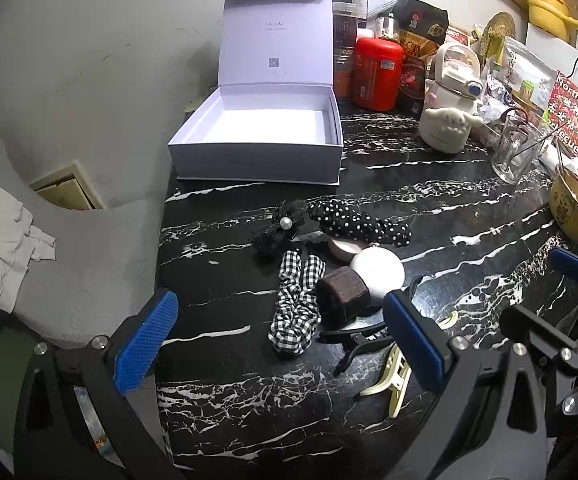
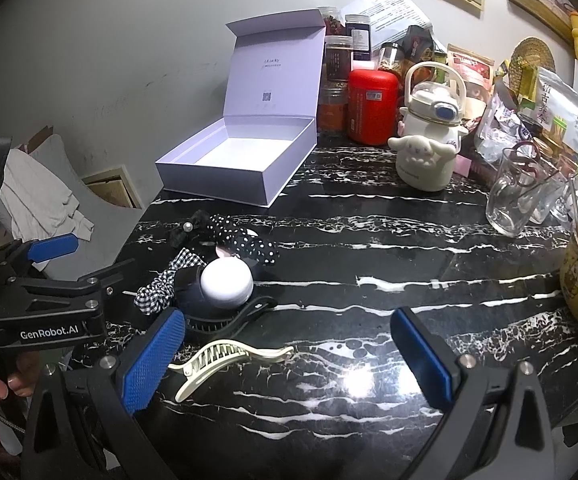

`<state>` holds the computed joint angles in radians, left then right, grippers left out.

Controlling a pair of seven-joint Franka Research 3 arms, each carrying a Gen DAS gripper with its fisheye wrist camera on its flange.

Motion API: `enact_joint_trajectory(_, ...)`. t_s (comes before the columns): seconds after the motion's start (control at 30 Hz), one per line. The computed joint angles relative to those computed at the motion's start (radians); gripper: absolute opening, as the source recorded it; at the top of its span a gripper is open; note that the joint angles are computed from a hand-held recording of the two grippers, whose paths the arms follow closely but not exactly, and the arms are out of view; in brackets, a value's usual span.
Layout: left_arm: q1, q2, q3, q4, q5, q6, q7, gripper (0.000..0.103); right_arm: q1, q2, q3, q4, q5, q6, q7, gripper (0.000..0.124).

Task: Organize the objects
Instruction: 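Move both tools toward the claw hair clips on the table, then grasp the black claw clip with the left tool while the right tool grasps the cream claw clip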

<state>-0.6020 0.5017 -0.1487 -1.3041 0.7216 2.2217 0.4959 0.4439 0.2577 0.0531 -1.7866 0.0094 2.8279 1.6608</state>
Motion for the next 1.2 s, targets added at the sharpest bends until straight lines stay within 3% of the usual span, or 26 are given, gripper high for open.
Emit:
enact_joint_trajectory(0.83,-0.003,-0.035,-0.019,-0.071,-0.005,0.001,-0.032,0.103,-0.008,-0.053,0.018,-0.091,0.021,0.016,-0.026,0.103)
enact_joint_trajectory(1.2,0.02,-0.057,-0.038,-0.148,-0.041,0.023,-0.049,0.103,-0.025,-0.043,0.059,-0.102,0.115,-0.022,-0.123,0.103)
